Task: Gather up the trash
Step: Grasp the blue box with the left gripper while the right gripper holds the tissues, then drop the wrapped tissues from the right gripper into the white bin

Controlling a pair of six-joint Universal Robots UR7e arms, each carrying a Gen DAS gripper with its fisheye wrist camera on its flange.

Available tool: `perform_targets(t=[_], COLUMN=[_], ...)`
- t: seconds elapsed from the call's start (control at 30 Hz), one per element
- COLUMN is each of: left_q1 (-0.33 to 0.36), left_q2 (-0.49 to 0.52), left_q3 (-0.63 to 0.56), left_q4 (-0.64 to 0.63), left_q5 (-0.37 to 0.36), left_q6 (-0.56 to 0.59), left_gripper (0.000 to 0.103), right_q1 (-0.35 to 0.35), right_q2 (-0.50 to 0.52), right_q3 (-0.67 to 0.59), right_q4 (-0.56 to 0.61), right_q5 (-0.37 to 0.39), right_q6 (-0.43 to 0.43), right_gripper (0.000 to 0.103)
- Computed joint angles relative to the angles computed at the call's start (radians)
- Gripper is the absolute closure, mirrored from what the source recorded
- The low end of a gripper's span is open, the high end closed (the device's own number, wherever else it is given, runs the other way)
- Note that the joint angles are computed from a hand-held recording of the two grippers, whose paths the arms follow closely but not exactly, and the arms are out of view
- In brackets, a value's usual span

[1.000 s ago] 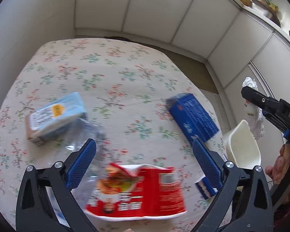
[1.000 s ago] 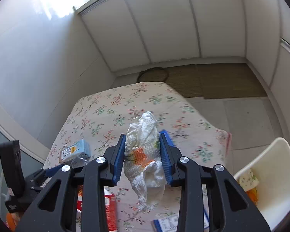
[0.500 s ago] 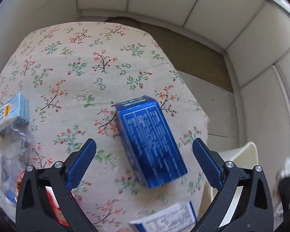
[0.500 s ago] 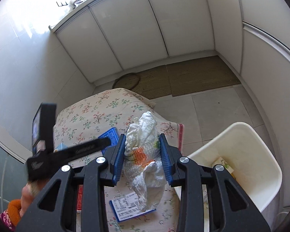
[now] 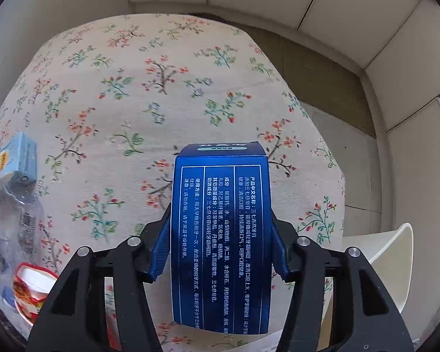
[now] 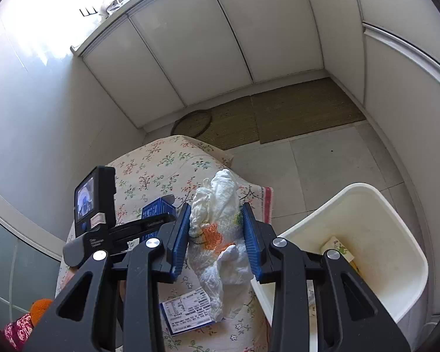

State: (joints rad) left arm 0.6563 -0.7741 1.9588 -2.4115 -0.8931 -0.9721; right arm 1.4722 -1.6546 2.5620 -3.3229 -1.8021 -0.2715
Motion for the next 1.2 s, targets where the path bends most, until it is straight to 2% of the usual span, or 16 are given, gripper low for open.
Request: perform_targets(t=[0.17, 0.37, 0.63, 0.73, 0.97, 1.2], left_q1=[-0.044, -0.162, -0.274, -0.289, -0.351, -0.393], left_q2=[-0.096, -0.191, -0.259, -0.249, -0.22, -0.151], left_q3=[0.086, 0.161, 0.217, 0.221, 0.222, 0.196], left_q4=[-0.044, -0.076, -0.16, -0.222, -0.298, -0.388], left_q5=[0.066, 0.17, 0.214, 0.214, 0.221, 0.194], left_q6=[0.015, 0.015, 0.044, 0.083, 0.133, 0.201], left_gripper=[0.05, 0.05, 0.049, 0.049, 0.049, 0.049], right_q1=[0.019, 0.02, 0.045, 0.054, 0.097, 0.15], right_q2=[-0.003, -0.028, -0.072, -0.092, -0.136, -0.098], right_q3=[0.006, 0.022, 0.06, 0.076, 0.102, 0.122], right_q4=[-0.002, 0.016, -0.042, -0.068, -0.16, -0.351], right_q5=[0.014, 0.026, -0.009, -0.034, -0.135, -0.36], right_q6=[-0.021, -0.024, -0.045, -0.048, -0.084, -0.148], right_gripper=[0.068, 0.068, 0.068, 0.068, 0.068, 0.067])
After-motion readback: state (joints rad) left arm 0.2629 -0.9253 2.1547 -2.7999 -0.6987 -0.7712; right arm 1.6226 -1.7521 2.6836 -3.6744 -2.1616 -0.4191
